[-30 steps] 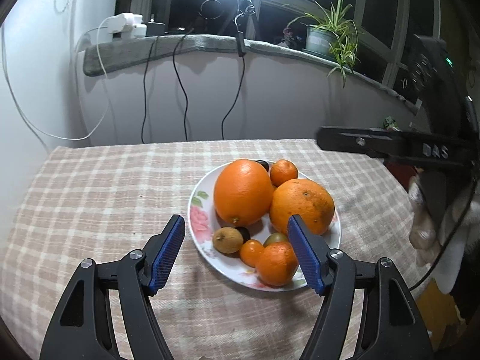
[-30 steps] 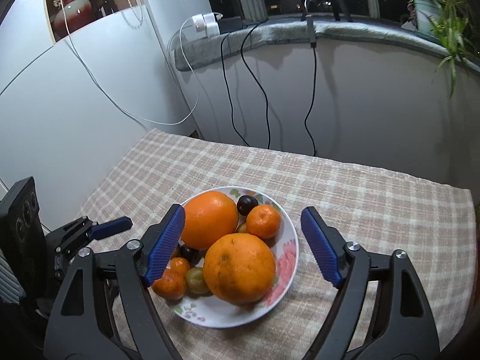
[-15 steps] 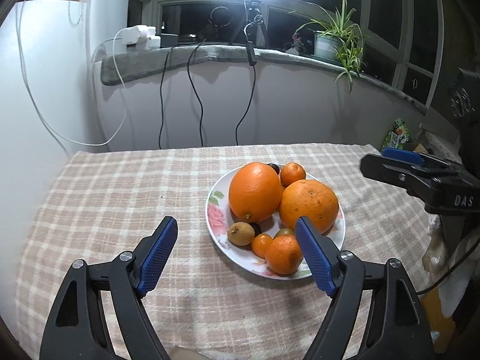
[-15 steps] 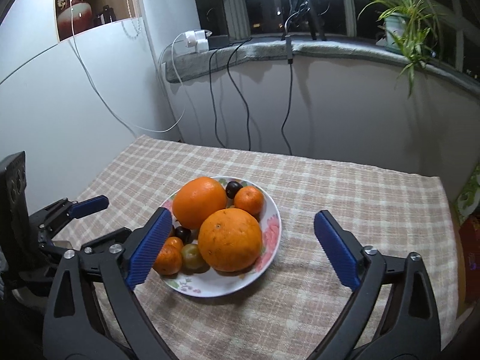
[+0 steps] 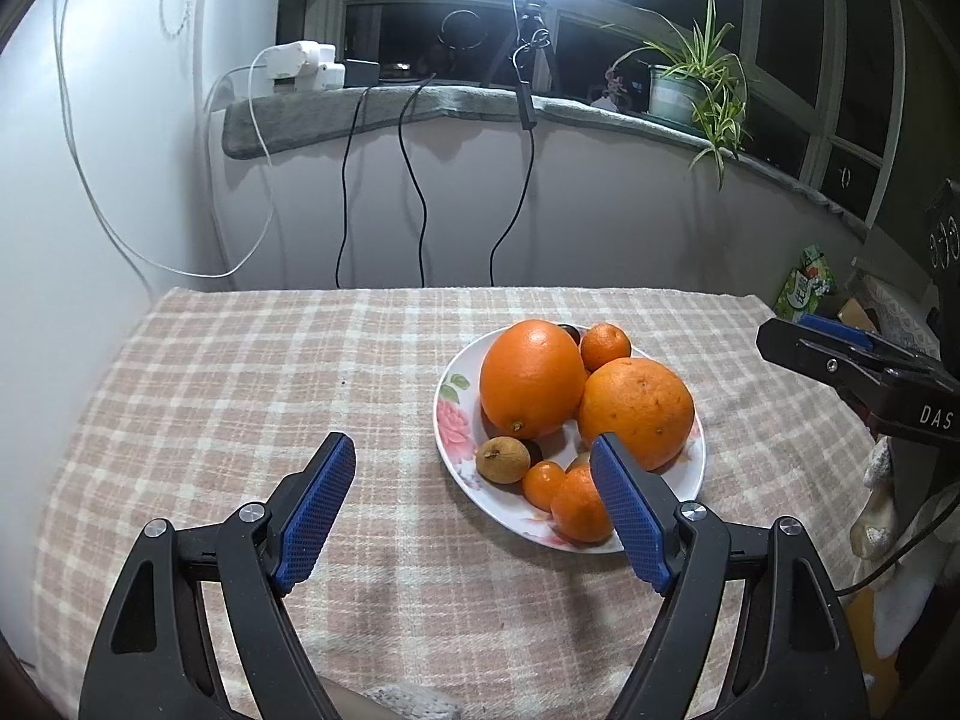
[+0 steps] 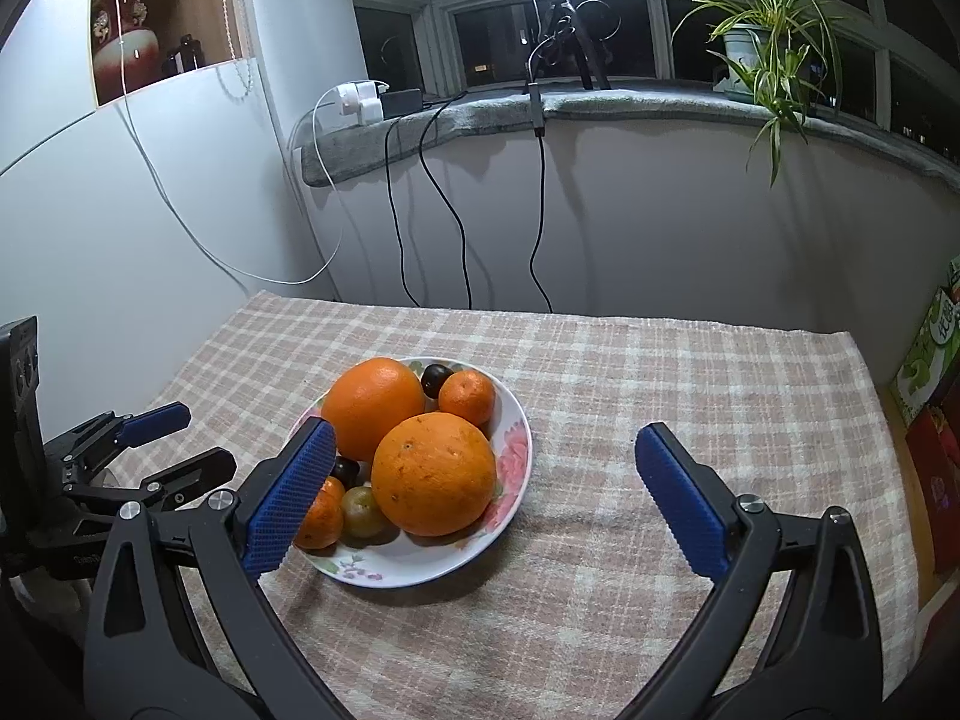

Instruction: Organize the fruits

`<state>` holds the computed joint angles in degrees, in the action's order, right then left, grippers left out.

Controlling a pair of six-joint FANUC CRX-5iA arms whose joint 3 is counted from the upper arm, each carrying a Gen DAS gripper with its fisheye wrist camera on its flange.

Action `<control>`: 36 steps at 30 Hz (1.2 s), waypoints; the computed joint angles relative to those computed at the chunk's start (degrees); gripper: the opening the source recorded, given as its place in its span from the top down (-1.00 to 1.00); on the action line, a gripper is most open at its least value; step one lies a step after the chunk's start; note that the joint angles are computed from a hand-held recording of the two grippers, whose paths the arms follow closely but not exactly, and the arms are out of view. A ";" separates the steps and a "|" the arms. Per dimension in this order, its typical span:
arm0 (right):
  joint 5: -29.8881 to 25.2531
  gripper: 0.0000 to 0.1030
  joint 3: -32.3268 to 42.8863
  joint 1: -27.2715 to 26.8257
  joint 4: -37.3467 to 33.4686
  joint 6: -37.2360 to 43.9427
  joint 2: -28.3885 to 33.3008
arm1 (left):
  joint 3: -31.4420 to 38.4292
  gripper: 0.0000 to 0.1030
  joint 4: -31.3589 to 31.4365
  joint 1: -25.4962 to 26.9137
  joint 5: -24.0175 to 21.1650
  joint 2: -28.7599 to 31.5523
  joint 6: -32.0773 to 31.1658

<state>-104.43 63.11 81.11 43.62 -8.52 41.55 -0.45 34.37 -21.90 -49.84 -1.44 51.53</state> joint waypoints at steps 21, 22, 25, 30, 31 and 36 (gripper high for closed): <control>0.41 -0.98 1.10 -0.07 -1.14 -0.56 0.82 | -0.13 -0.57 0.05 -0.15 0.55 -0.28 0.11; 0.44 -0.98 1.07 -0.05 -1.11 -0.64 0.80 | -0.13 -0.57 0.14 -0.12 0.52 -0.26 0.09; 0.73 -0.98 0.84 -0.03 -1.07 -0.88 0.74 | -0.22 -0.57 0.25 -0.14 0.63 -0.31 0.09; 1.15 -0.98 -0.41 -0.04 -1.19 -1.21 0.03 | -0.25 -0.57 0.26 -0.09 0.59 -0.29 -0.11; 1.09 -0.98 -0.19 -0.05 -1.21 -1.16 0.15 | -0.28 -0.57 0.17 -0.10 0.68 -0.34 -0.02; 1.13 -0.98 -0.38 -0.06 -1.25 -1.04 0.09 | -0.47 -0.57 0.38 -0.12 0.74 -0.40 -0.30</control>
